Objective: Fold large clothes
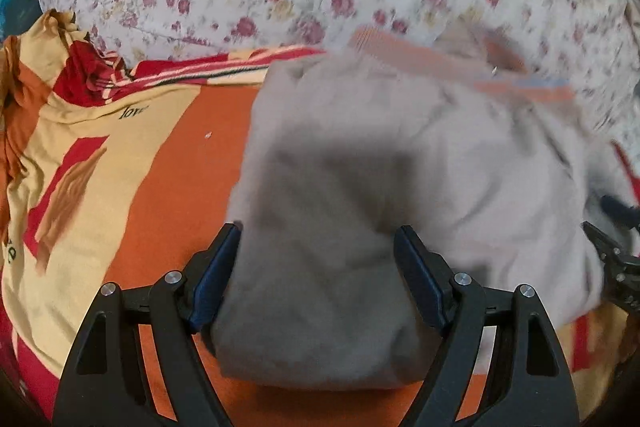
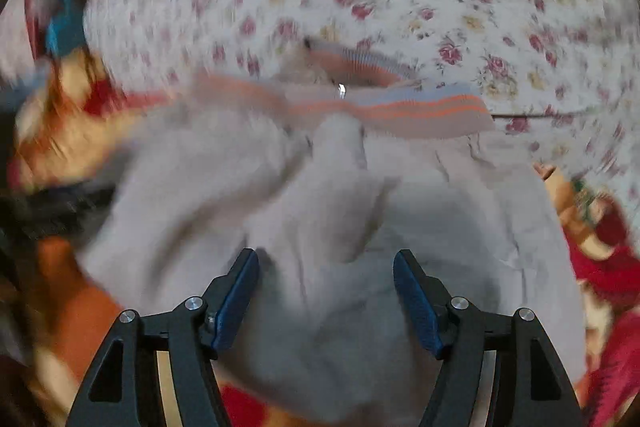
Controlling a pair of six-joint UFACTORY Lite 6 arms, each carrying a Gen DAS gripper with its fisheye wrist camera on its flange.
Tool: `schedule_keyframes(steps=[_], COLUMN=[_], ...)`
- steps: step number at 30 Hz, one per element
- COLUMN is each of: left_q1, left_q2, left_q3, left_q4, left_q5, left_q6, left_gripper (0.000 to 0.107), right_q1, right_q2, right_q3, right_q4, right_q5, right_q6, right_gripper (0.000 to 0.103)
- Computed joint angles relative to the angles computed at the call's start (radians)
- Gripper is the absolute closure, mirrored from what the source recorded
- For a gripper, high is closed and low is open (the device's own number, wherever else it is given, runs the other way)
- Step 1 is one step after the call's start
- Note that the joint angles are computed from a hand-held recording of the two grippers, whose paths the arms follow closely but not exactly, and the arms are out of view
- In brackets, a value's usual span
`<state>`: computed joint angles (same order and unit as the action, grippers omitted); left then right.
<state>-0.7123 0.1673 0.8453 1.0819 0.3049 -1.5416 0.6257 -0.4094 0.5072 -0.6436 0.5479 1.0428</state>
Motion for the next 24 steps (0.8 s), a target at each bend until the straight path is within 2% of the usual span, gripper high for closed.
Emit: schedule_keyframes(steps=[1, 3, 7, 11, 14, 19, 21, 24], left_q1=[0.003, 0.027, 0.087, 0.089, 0.093, 0.134, 0.138, 0.145], left_q2=[-0.004, -0.018, -0.031, -0.032, -0.028, -0.032, -0.030, -0.035], left_q3=[-0.008, -0.017, -0.033, -0.030, -0.023, -0.028, -0.026, -0.032], left_q4=[0.011, -0.073, -0.287, -0.337, -0.371, -0.592, -0.625, -0.680], left_q5=[0.000, -0.019, -0.083, -0.085, -0.087, -0.122, -0.124, -0.132], left_q6=[-0.011, 0.068, 0.266, 0.311, 0.358, 0.582, 0.621, 0.677], left_gripper=[0.026, 0.026, 0.026, 0.026, 0.026, 0.026, 0.026, 0.026], right_q1=[0.052, 0.073, 0.056, 0.042, 0.036, 0.099, 0.087, 0.113], right_q2=[0.020, -0.030, -0.168, -0.207, -0.077, 0.190, 0.312, 0.368], right_q3=[-0.017, -0.078, -0.058, -0.005, 0.068, 0.166, 0.210, 0.258], right_q4=[-0.087, -0.135, 0.050, 0.090, 0.106, -0.044, 0.009, 0.018], right_q5=[0.049, 0.067, 0.166, 0.131, 0.019, -0.076, -0.120, -0.078], right_q6=[0.088, 0.144, 0.002, -0.014, 0.017, 0.222, 0.183, 0.178], right_gripper=[0.036, 0.036, 0.036, 0.036, 0.036, 0.036, 0.035, 0.036])
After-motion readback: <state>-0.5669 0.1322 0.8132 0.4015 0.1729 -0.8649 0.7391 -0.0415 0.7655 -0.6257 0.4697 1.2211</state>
